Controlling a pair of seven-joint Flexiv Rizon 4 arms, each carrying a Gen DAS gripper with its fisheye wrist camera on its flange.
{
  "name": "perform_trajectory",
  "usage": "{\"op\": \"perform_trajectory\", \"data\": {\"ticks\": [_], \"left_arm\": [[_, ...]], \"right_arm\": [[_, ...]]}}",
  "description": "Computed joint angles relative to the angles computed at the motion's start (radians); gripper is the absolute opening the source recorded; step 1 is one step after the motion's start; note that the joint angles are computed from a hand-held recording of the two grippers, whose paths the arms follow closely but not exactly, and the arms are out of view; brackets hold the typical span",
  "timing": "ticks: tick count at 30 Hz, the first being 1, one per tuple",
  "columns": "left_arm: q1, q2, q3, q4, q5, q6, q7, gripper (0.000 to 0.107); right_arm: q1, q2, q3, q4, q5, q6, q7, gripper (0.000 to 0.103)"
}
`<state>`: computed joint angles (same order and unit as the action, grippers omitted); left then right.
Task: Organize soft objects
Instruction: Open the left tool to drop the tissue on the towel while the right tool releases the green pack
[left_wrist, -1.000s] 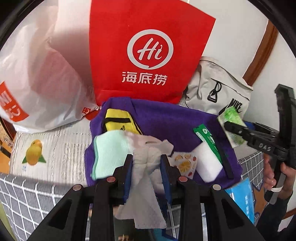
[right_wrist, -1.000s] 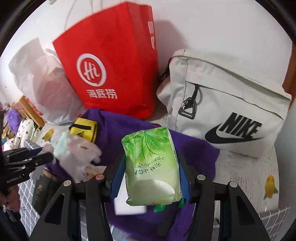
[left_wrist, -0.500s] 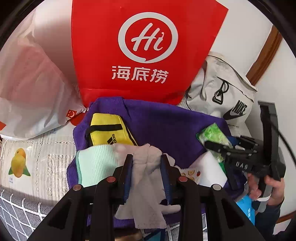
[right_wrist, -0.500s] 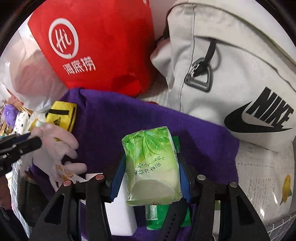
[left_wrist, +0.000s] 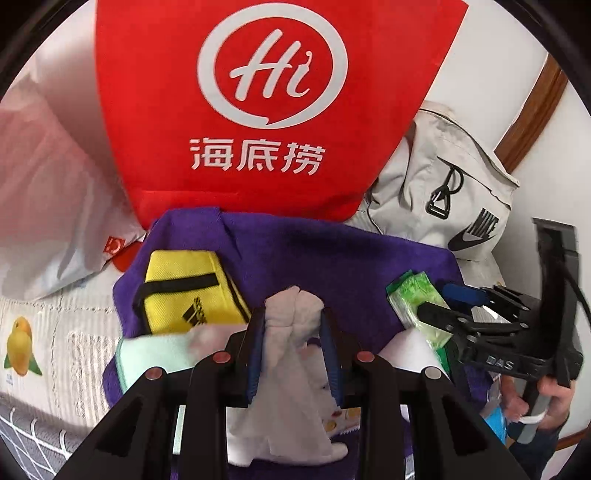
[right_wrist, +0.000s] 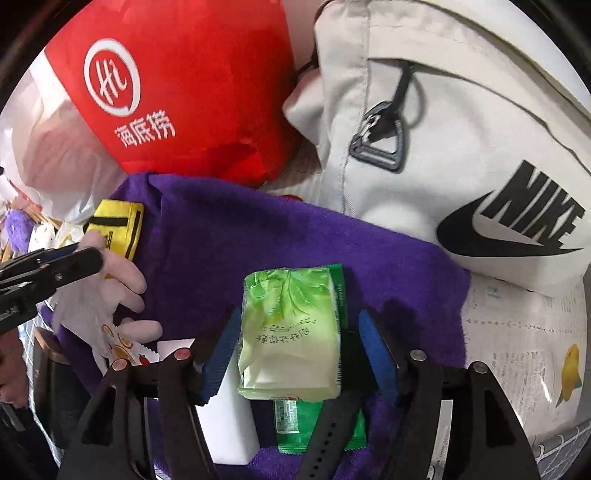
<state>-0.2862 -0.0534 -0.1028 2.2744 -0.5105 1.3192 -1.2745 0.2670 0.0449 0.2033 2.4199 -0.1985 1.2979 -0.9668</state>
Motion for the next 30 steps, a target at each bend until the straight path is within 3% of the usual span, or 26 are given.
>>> {"op": "perform_trajectory", "data": {"ticks": [6, 20, 22, 24, 27, 30], "left_arm": [[0.011, -0.046, 0.020, -0.058, 0.201, -0.031, -0.141, 0.028], [0.020, -0.070, 0.014, -0.098, 0.280, -0.077, -0.197, 0.031], [0.021, -0.070, 0.014, -0.099, 0.283, -0.084, -0.201, 0.038], [0.019, -0.071, 0.021, -0.108, 0.309, -0.095, -0.224, 0.055], [0.021, -0.062, 0.025, -0.109, 0.323, -0.097, -0.240, 0.069], [0.021, -0.049, 0.030, -0.112, 0.343, -0.110, -0.262, 0.069]], "right_arm": [[-0.016, 0.052, 0.004, 0.023, -0.043, -0.003, 0.022, 0.066], [-0.018, 0.077, 0.011, 0.024, -0.078, -0.014, 0.035, 0.066], [-0.018, 0.079, 0.011, 0.025, -0.081, -0.017, 0.035, 0.066], [-0.019, 0.070, 0.012, 0.022, -0.092, -0.013, 0.047, 0.066], [-0.016, 0.076, 0.011, 0.024, -0.085, -0.015, 0.041, 0.066], [-0.014, 0.081, 0.013, 0.022, -0.086, -0.018, 0.038, 0.066]]}}
